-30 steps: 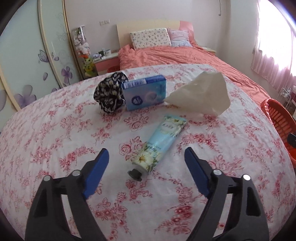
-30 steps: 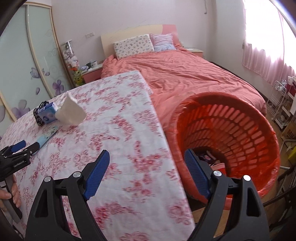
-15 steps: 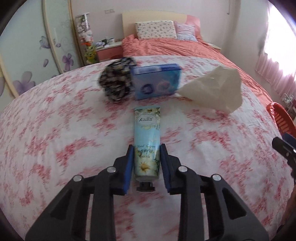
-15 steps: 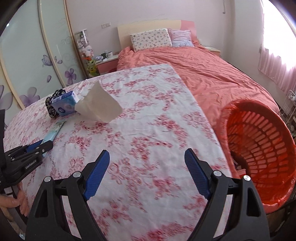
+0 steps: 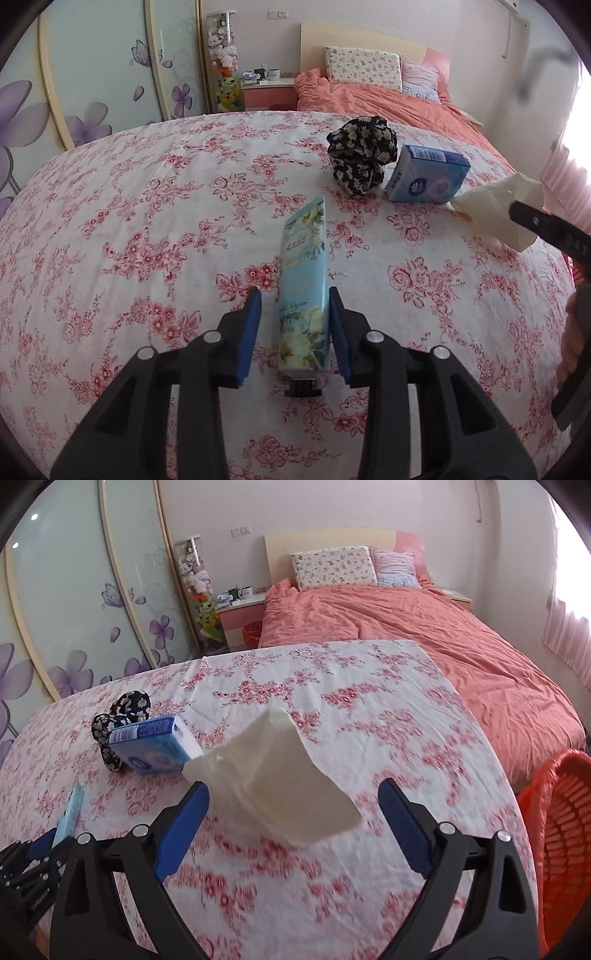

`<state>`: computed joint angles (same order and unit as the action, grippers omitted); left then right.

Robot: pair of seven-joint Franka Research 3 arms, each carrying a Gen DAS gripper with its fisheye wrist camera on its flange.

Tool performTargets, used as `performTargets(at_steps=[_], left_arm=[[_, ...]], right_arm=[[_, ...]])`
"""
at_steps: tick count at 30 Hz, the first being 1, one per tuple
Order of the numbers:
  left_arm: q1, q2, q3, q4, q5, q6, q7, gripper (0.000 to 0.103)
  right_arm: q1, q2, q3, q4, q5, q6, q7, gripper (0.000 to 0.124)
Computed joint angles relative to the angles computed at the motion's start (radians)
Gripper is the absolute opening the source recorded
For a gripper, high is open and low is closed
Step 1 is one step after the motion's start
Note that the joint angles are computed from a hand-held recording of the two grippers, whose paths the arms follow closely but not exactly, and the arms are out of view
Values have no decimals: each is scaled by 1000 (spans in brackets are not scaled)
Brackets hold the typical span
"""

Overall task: Collect trash
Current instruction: 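Grasp the hand cream tube with the left gripper while the right gripper grasps the tissue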

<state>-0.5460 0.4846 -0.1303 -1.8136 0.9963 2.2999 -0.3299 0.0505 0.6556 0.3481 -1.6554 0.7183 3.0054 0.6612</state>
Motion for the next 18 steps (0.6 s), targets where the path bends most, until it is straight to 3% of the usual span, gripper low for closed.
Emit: performTargets(at_steps=[1, 3, 4, 8, 15, 18], left_arm=[[-2, 3, -2, 4, -2, -4, 3, 39], [-5, 14, -4, 20, -9, -15, 21, 41], [-7, 16, -3, 24, -10, -16, 24, 42], [-9, 23, 3, 32, -10, -7, 20, 43], [-6, 21, 13, 21, 11, 41, 10, 50], [-2, 15, 17, 8, 31, 73, -3, 51]], right_arm=[[6, 4, -11, 7, -10, -17, 8, 89], [18, 3, -33, 18, -28, -69, 29, 66], [18, 0, -36, 13, -27, -80, 32, 63], [-78, -40, 54, -42, 91, -111, -98, 45], [-142, -139, 88, -167, 309, -153, -314, 35], [-96, -147, 46, -175, 324, -141, -326, 35]])
